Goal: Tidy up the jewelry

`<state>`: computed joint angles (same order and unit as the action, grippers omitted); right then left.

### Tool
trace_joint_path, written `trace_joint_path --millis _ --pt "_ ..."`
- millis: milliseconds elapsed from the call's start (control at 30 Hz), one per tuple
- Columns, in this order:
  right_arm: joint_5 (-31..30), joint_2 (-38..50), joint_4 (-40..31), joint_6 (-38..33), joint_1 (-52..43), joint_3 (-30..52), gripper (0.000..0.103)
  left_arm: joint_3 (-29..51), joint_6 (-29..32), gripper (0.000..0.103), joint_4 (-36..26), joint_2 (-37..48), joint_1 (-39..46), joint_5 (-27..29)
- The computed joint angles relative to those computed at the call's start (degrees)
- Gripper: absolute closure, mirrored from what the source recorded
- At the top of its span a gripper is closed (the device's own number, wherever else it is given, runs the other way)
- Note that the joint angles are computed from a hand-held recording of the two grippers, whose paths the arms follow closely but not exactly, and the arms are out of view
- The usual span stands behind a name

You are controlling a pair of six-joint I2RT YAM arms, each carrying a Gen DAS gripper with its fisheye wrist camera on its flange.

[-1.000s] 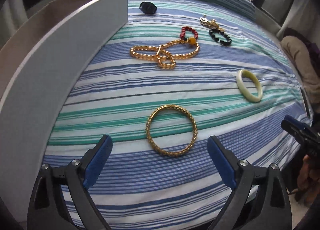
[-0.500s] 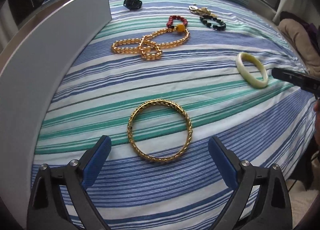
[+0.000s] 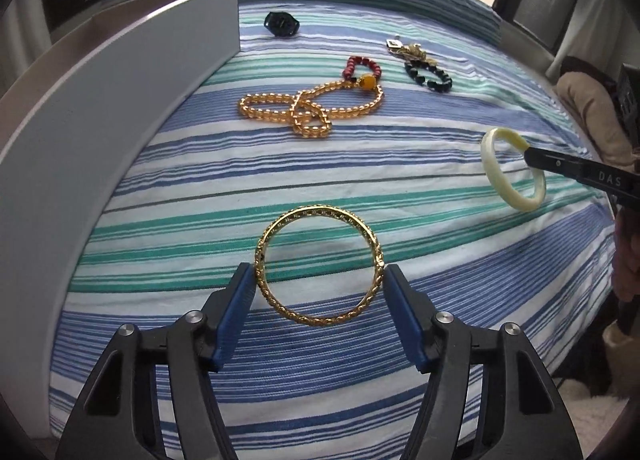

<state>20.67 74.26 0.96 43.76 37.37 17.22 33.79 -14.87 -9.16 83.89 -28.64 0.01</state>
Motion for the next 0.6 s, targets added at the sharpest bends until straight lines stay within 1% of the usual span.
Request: trace_joint_path --millis 100,200,267,367,433,467,533,600 --pt "0.7 -5.6 -5.4 0.4 2.1 1.5 0.092 -0.8 -0.2 0.037 -4.4 -8.6 1.2 1.2" --pt "-1.2 -8.1 -7.7 -1.1 3.2 4.8 0.092 -0.5 1.2 0.036 -11.8 -18.7 6.1 3.7" --pt "-2.2 -6.6 -8.6 -3.1 4.6 9.2 0.092 0.9 3.5 0.036 -17.9 -25.5 11.9 6.1" --pt "-4.7 -1.3 -8.1 -6.8 6.8 18.0 0.092 5.7 9.9 0.036 -26.8 -32.0 25.5 11.1" --pt "-8.2 3.6 -7.1 -9.5 7.4 25.0 0.091 9.8 15.3 0.036 -30.5 -32.0 35.9 14.0" --pt "-10.2 6.7 -6.4 -10.7 7.6 28.9 0.092 11.5 17.7 0.036 -30.9 -30.8 40.6 14.8" --pt "-13.0 13.5 -6.1 -12.6 7.8 37.3 0.091 14.2 21.0 0.036 -29.7 -26.6 47.1 13.7" --pt "-14.5 21.3 -6.5 -14.5 8.0 46.6 0.091 16.7 22.5 0.036 -27.4 -20.5 51.6 13.5"
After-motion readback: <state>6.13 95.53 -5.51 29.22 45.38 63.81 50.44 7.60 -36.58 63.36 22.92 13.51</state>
